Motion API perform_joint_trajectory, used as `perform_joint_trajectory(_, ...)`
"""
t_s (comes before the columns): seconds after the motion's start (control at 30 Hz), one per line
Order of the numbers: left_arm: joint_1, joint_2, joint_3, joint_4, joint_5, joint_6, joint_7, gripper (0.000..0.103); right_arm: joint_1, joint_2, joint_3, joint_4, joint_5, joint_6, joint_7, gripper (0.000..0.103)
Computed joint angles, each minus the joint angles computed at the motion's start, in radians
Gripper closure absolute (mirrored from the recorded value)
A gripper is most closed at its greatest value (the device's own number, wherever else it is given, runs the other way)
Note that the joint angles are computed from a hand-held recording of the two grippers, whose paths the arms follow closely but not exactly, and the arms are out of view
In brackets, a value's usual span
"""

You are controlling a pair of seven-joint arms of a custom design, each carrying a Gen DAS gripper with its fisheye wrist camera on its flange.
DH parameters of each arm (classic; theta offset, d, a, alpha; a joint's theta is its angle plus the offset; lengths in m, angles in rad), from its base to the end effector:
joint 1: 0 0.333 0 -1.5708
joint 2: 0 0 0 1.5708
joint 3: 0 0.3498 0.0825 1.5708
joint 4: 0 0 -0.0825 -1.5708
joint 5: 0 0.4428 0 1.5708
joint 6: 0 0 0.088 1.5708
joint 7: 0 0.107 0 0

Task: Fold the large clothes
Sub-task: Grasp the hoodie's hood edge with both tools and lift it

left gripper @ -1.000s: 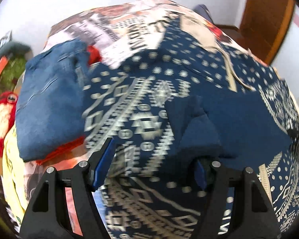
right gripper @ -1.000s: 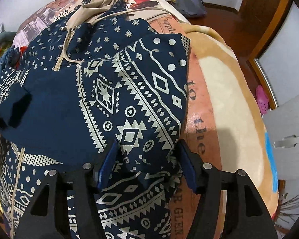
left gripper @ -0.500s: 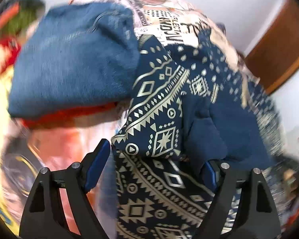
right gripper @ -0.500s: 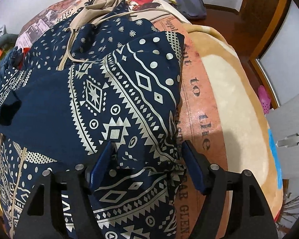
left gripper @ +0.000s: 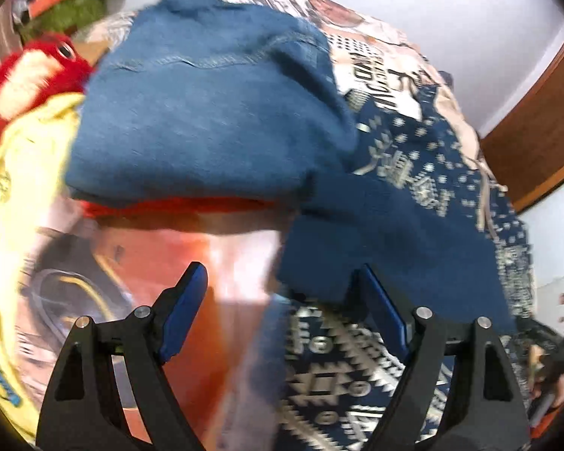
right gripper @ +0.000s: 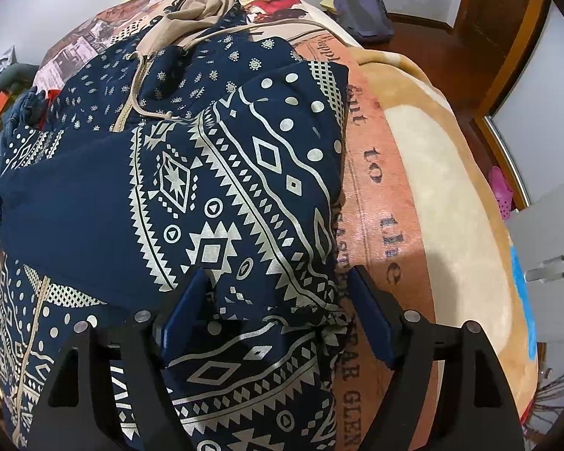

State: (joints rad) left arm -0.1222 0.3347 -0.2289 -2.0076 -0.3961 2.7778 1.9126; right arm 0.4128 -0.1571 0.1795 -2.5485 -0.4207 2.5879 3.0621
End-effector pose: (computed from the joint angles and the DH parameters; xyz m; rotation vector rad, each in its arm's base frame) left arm 0.6567 -0.2136 0.3287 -1.7241 2.3958 -0.7633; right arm 0.4071 0.2818 0.3334 -1.3911 2.5136 -0.3269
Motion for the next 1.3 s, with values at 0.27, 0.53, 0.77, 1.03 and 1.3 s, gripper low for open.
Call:
perform_joint_trajectory(0.27,-0.073,-0.063,0.059,-0.056,0.216,0.136,-0.024,0.020,0.003,-0.019,0.002,0.057,-0.001,-0.113,-0.028,0.029)
perform_joint_trajectory(0.53,-0.094,-0.061,-0.013,-0.004,0.262,0.236,0.082,0.020,-0.049,-0.105,0.023,0.100,-0.167,-0.175,0.055,0.029)
perform_joint_trajectory(0.77,-0.134,0.038,-0.067,0.182,0.195,0.163,0.149,0.020,-0.096,-0.074,0.020,0.176,-0.311,-0.152,0.104,0.029)
perform_joint_trajectory(1.03,-0.262,0.266,0.005,0.519,0.260,-0.031,0.051,0.020,-0.119,0.074,-0.042,0.286,-0.347,-0.055,0.065,0.029)
perform_joint_trajectory(1.3,-0.336,0.535,0.035,0.913,0.325,-0.239,-0.035,0.020,-0.134,0.282,-0.116,0.421,-0.175,0.053,-0.096,0.029)
